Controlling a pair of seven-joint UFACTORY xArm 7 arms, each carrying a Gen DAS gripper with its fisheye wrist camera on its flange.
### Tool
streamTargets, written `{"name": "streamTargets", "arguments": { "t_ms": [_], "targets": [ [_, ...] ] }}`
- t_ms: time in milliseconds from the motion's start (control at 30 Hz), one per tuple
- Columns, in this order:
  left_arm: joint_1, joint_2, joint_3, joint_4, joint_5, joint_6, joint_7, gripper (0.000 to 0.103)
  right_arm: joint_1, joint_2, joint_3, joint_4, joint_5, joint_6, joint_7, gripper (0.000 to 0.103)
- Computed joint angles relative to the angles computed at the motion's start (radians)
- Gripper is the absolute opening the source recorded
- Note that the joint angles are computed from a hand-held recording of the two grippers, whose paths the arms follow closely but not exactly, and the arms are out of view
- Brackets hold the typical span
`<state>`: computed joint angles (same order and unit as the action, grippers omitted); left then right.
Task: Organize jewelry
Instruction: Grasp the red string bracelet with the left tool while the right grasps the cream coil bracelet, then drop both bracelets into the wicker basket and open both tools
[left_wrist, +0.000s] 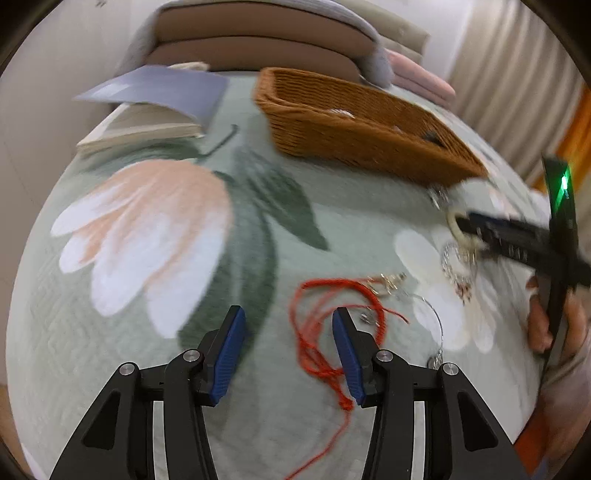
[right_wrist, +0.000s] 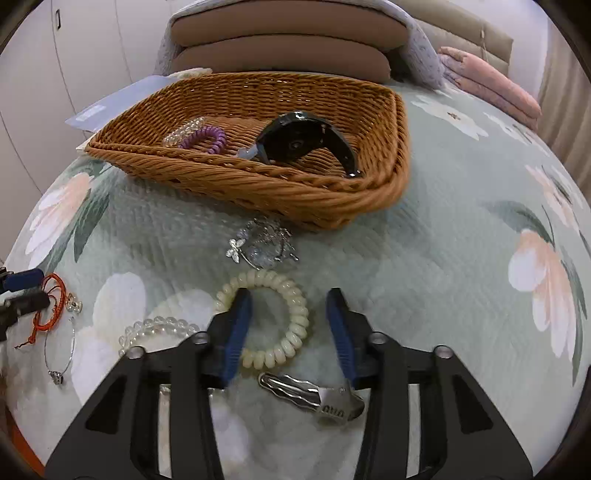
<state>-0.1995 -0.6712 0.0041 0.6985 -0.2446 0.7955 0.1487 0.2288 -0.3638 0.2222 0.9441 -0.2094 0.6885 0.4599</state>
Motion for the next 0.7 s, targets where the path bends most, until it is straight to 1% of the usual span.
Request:
{"name": "streamTargets", "arguments": {
  "t_ms": [33, 67, 100, 133, 167, 233, 333, 467, 533, 700],
  "targets": [
    [0.006, -0.001, -0.019, -0.002, 0.020, -0.007, -0.005, 0.049, 0.001, 0.009, 0.001, 0.008, 0.001, -0.003, -0.002, 0.026],
    [0.007, -0.001, -0.030, -0.002, 0.032, -0.008, -0.011, 0.045, 0.002, 0.018, 0.002, 0.015, -0.003, -0.005, -0.004, 0.021],
    [-0.003, 0.004, -0.023, 0.003, 0.026, -0.005, -0.005, 0.030, 0.003, 0.022, 0.006, 0.019, -0.008, -0.006, -0.004, 0.019],
    [-0.023, 0.007, -0.004, 0.008, 0.003, 0.003, 0.012, 0.010, 0.004, 0.025, 0.009, 0.022, -0.014, -0.007, -0.004, 0.015],
    [-0.031, 0.008, 0.003, 0.012, -0.009, 0.006, 0.020, 0.005, 0.006, 0.026, 0.014, 0.025, -0.022, -0.006, -0.002, 0.012],
    [-0.022, 0.004, -0.011, 0.010, 0.006, 0.002, 0.018, 0.002, 0.015, 0.023, 0.018, 0.023, -0.027, -0.005, -0.005, 0.011],
    [-0.029, -0.017, -0.007, -0.001, -0.004, -0.005, 0.022, 0.001, 0.041, -0.014, -0.001, -0.005, 0.017, -0.009, -0.043, 0.011],
    [-0.067, -0.055, 0.044, -0.011, -0.083, -0.007, 0.054, 0.001, 0.065, -0.099, -0.004, -0.056, 0.072, -0.009, -0.073, 0.010],
    [-0.092, -0.072, 0.079, -0.005, -0.140, -0.008, 0.080, 0.001, 0.067, -0.141, -0.002, -0.073, 0.088, -0.011, -0.078, 0.010],
    [-0.142, -0.094, 0.141, 0.031, -0.271, -0.007, 0.138, 0.001, 0.066, -0.211, 0.003, -0.068, 0.117, -0.005, -0.094, 0.010]
  ]
}}
